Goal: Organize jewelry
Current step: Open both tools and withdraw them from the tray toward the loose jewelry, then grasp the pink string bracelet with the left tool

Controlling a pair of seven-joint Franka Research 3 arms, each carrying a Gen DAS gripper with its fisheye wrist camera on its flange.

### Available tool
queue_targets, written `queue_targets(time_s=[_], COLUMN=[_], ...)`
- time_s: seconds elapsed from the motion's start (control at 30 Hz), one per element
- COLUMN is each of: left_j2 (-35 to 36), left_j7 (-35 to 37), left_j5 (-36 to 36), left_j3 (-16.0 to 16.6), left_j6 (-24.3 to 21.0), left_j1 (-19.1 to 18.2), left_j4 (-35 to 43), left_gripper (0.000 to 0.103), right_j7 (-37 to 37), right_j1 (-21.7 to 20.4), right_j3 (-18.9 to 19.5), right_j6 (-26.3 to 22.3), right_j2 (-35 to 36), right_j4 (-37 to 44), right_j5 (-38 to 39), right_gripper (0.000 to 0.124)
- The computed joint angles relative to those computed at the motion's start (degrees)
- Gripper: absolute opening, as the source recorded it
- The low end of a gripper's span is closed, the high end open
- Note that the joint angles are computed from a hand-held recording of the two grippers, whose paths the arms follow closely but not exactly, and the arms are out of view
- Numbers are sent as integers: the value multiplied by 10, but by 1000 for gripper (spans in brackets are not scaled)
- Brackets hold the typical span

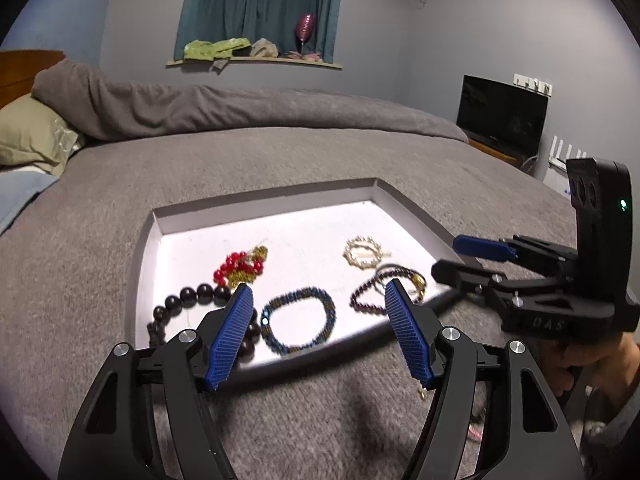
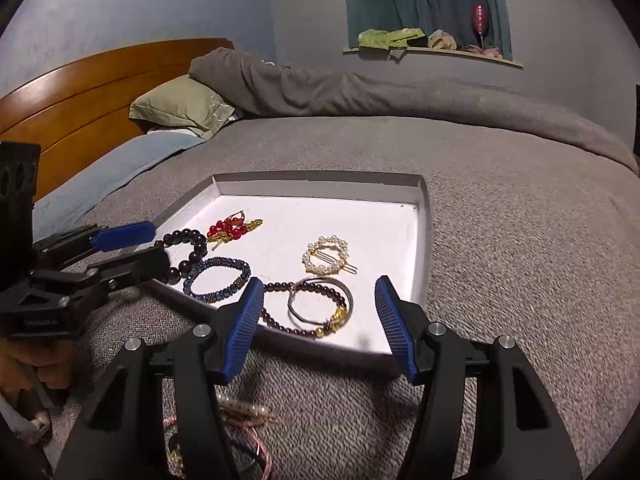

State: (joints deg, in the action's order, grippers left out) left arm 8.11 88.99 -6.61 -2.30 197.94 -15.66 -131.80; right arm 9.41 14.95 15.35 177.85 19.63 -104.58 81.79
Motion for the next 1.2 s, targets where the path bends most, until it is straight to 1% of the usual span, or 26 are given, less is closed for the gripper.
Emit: queue_targets(time_s=[0.13, 0.23, 0.4, 0.5, 0.7, 0.83, 0.9, 0.97, 1.0, 1.07, 1.2], left_j2=[-12, -19, -34, -40, -46, -44, -42, -40, -38, -36, -28], left_j7=[-6, 10, -6, 19, 16, 24, 23, 9, -5, -14, -8], left_j5=[7, -18, -16, -37, -23, -26, -22, -1, 20, 38, 42], left_j3=[-9, -8, -29, -34, -50, -53, -52, -54, -58, -57, -47], left_j6=[8, 9, 16, 16, 19, 12, 7, 1, -1, -5, -16], left_j1=[9, 2, 20, 13, 25, 24, 24, 30, 36, 36, 19], left_j4=[-22, -34, -59, -71, -84, -85, -84, -82, -80, -77, -65], left_gripper=[69, 69, 69, 69, 69, 69, 69, 69, 68, 67, 65], right_j7=[-27, -36, -51, -54, -83, -57, -59, -53, -49, -43, -40], right_j1=[-2, 9, 23, 32, 48, 54, 52, 51, 51, 49, 49], right_j3=[0, -11, -24, -32, -50, -61, -63, -66, -66, -68, -68], right_j6=[1, 0, -4, -3, -2, -3, -8, -18, -22, -34, -47], right_j2=[-11, -20, -35, -44, -61, -68, -76, -85, -89, -98, -117], right_j4=[-9, -19, -38, -51, -70, -85, -96, -109, -116, -130, -157], right_j5=[42, 55, 76, 84, 128, 115, 121, 115, 109, 97, 76], right_gripper=[58, 58, 58, 58, 58, 58, 58, 58, 57, 56, 51])
